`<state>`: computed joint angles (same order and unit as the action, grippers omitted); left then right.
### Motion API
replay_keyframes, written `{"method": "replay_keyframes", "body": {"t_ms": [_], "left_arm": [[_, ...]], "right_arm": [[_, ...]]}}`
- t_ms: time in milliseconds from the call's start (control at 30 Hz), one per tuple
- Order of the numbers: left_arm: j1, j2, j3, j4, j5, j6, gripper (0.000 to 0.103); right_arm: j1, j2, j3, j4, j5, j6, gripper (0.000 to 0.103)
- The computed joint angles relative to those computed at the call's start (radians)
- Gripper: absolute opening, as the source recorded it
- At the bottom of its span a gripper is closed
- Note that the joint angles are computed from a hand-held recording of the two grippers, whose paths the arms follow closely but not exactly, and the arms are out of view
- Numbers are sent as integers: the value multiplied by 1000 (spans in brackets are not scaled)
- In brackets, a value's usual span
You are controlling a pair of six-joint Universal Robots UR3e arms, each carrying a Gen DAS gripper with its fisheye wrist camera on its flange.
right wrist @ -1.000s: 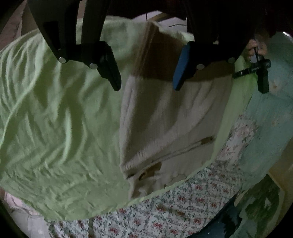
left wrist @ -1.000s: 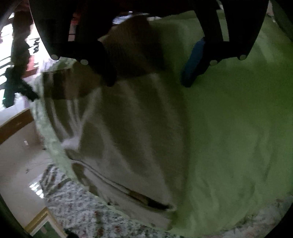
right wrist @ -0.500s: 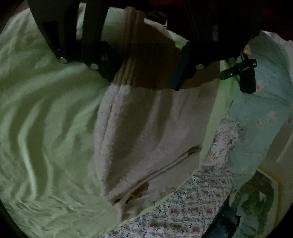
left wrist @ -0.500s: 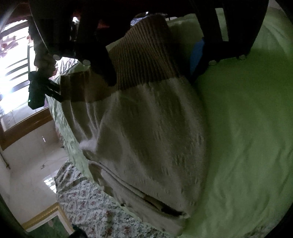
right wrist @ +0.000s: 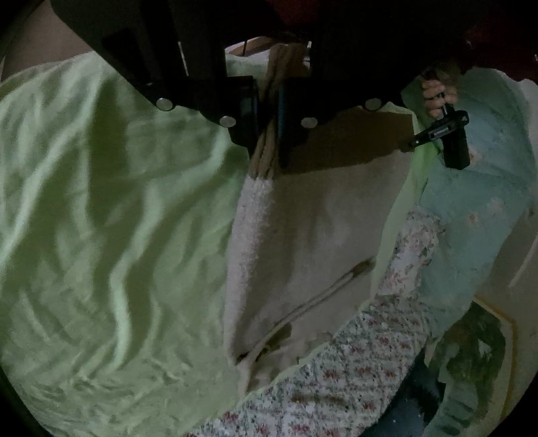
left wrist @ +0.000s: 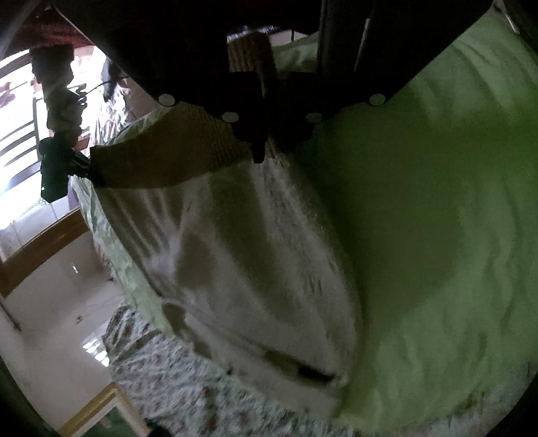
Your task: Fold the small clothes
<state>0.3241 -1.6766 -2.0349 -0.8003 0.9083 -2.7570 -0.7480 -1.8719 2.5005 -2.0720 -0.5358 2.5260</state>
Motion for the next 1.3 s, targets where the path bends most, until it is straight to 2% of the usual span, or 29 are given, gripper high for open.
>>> {"method": "replay_keyframes", "body": {"t_ms": [67,100,133,200,267,300,333,367,433,500,600,700,767,867,933,1000,1033,1133,1233,1300], "left_arm": [[3,-24,20,-49,0,3,19],[9,-22,18,-66,-19,7,30],[17,-24,24,-93,-46,19,46],[16,-34,28,-108,-98,15,61],[-30,-34,5,2,-64,-23,55],[-59,-37,-2,63,-30,-39,32],[-83,-41,-2,95,2,-46,6],[-87,-41,-2,91,4,-44,9],[-61,-12,-33,105,-20,-42,7],[-20,46,-82,136,-44,-32,6],[52,141,-115,114,-115,-9,6],[92,187,-88,116,-181,-34,6],[87,170,-40,152,-200,-84,6],[49,93,77,238,-195,-179,6],[20,21,179,293,-187,-250,6],[-11,-70,314,334,-169,-322,6],[-32,-115,382,346,-151,-357,6],[-78,-251,621,325,-99,-411,6],[-121,-407,913,214,-37,-431,6],[-153,-543,1122,186,20,-467,6]], "right_arm": [[49,61,-12,-101,-3,69,12],[77,86,-26,-141,-16,98,13],[93,98,-34,-156,-23,107,16],[102,103,-39,-142,-25,87,22],[107,100,-29,-155,-23,77,22],[118,101,-25,-179,-27,88,22],[118,89,-20,-175,-26,79,14],[110,68,-14,-149,-18,58,9],[74,12,-6,-52,12,-8,10],[9,-45,-20,123,54,-115,9],[-38,-69,-58,243,124,-163,9],[-54,-64,-153,401,229,-242,9],[-26,-30,-178,264,302,-123,9],[32,110,-161,-325,354,287,9],[78,288,-245,-744,351,602,9],[133,481,-395,-1144,297,947,9],[151,547,-461,-1251,267,1050,9],[217,677,-692,-1293,155,1200,9],[267,761,-896,-1194,55,1219,9],[311,843,-1054,-1126,-17,1226,9]]}}
